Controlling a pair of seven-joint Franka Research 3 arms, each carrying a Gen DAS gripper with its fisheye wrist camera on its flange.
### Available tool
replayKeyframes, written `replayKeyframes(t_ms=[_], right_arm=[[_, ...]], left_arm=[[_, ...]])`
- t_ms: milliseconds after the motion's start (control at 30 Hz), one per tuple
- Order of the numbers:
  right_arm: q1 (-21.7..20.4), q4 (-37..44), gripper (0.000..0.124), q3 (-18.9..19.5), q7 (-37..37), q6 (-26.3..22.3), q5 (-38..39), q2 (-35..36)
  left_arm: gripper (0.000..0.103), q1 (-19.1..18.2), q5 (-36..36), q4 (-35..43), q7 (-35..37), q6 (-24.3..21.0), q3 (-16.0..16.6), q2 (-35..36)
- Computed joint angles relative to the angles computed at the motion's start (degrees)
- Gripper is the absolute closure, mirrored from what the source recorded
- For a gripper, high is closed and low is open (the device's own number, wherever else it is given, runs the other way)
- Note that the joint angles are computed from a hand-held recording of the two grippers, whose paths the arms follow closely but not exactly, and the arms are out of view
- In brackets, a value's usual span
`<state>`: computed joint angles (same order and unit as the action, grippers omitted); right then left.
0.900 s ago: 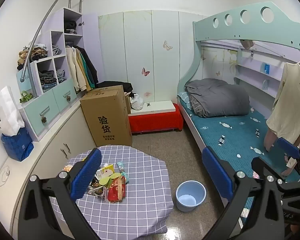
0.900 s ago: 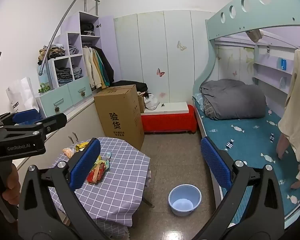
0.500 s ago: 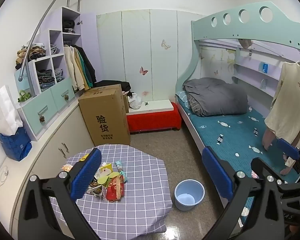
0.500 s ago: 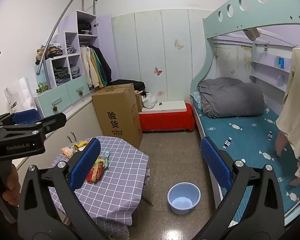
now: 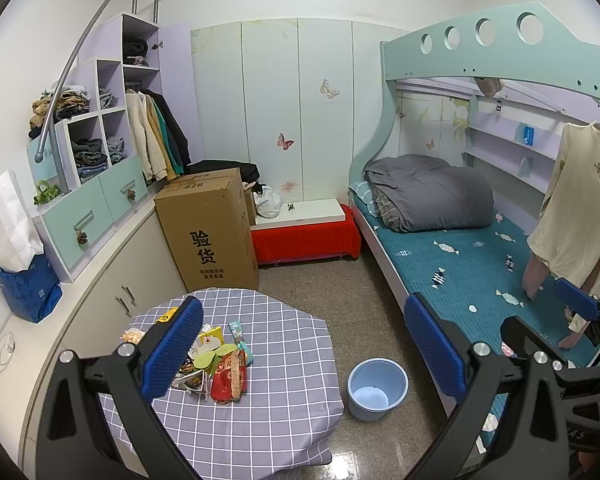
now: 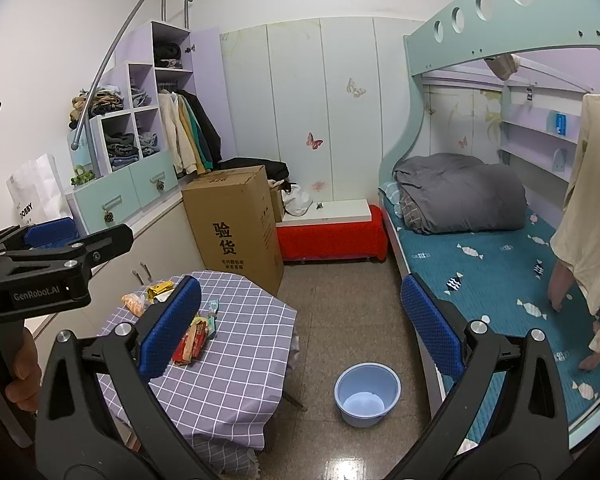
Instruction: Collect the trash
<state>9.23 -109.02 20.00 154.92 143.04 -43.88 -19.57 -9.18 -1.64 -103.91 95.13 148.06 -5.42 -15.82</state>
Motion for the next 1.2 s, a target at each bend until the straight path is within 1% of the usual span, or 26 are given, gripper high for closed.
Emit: replayKeyframes(t_ms=[67, 133, 400, 1000, 1200], right_arm=[[0.1, 0.1, 0.026, -0.1, -0.2, -0.1, 0.2, 0.1], [-0.4, -1.0, 0.026, 0.2, 1.2, 0.8, -0.9, 0.0], [-0.1, -1.4, 0.026, 0.0, 1.3, 0.9, -0.7, -0.3], [0.7, -0.7, 0.026, -0.2, 1.9, 0.9, -1.4, 1.2], [1.1, -0.2, 0.026, -0.4, 2.1, 1.1, -2.0, 1.7]], left_arm=[[0.004, 0.0, -0.1, 0.0, 0.0, 0.0, 0.0, 0.0], [0.004, 0.0, -0.1, -0.1, 0.0, 0.0, 0.0, 0.0], [0.004, 0.0, -0.3, 0.0, 0.2, -0.2, 0.0, 0.0], [0.004, 0.1, 0.0, -0.2, 0.1, 0.0, 0.0, 0.1], [0.004, 0.4, -0.4, 0.7, 1.0, -0.8, 0.4, 0.8]])
